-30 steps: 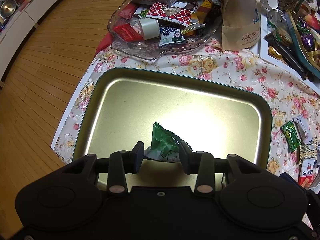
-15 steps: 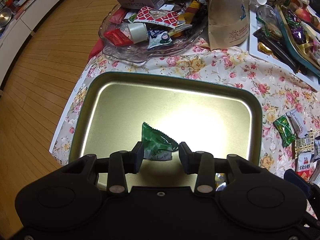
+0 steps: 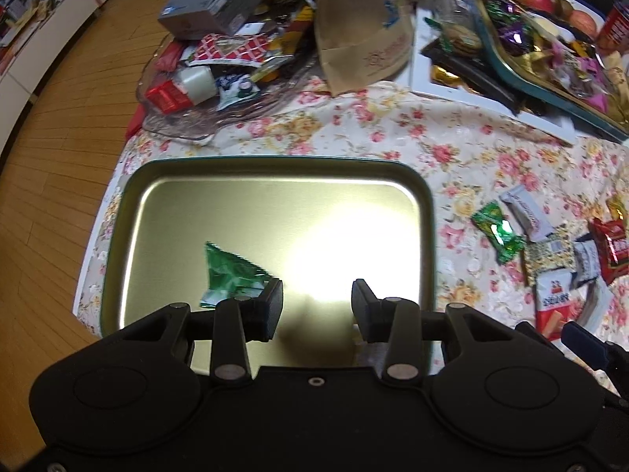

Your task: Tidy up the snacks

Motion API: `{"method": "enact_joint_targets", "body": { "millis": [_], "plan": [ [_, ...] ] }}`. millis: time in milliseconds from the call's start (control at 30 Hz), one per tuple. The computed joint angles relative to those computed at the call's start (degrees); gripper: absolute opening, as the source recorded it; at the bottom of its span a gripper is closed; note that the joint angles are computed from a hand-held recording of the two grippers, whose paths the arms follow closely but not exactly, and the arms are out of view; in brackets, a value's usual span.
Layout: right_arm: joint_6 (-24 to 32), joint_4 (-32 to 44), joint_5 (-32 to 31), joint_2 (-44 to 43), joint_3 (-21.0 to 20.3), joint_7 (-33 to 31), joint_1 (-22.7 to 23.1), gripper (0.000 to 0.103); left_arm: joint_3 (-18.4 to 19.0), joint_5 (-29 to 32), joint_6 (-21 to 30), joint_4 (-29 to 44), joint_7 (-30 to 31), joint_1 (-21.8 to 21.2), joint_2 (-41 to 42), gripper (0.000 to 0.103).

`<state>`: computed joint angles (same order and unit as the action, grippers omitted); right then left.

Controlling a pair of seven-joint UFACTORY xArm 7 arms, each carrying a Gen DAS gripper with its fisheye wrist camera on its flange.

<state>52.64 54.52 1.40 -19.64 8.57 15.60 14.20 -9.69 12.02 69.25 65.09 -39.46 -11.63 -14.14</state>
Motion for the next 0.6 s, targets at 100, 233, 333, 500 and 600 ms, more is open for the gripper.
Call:
{"method": "enact_joint_targets", "body": {
  "millis": [100, 233, 333, 500, 600],
  "plan": [
    [0.57, -1.51, -0.52, -1.24, -1.41, -0.22, -1.47, 0.047, -0.52, -0.93, -0.22, 1.51, 0.80, -0.93, 1.18, 0.049],
    [1.41, -3.02, -1.34, -2.36, -2.98, -0.44, -3.96, 0.047, -1.07, -2.04, -0.28, 3.95, 1.19, -2.35, 3.33, 0.049],
    [1.93, -4.21, -1.48, -3.33, -4.24, -0.33, -6.01, 0.048, -1.37, -2.83, -0.39, 5.79, 1.52, -3.53, 5.11, 0.049],
    [2.15, -5.84, -2.50, -3.98, -5.56, 0.32, -9.33, 0.048, -1.97, -2.47, 0.07, 9.12, 1.18, -5.59, 8.03, 0.049],
    [2.20, -6.77, -2.77, -4.35, -6.36, 0.25, -10.85, 0.049, -2.16, -2.40, 0.16, 11.28, 1.10, -6.83, 9.65, 0.049]
  ]
}}
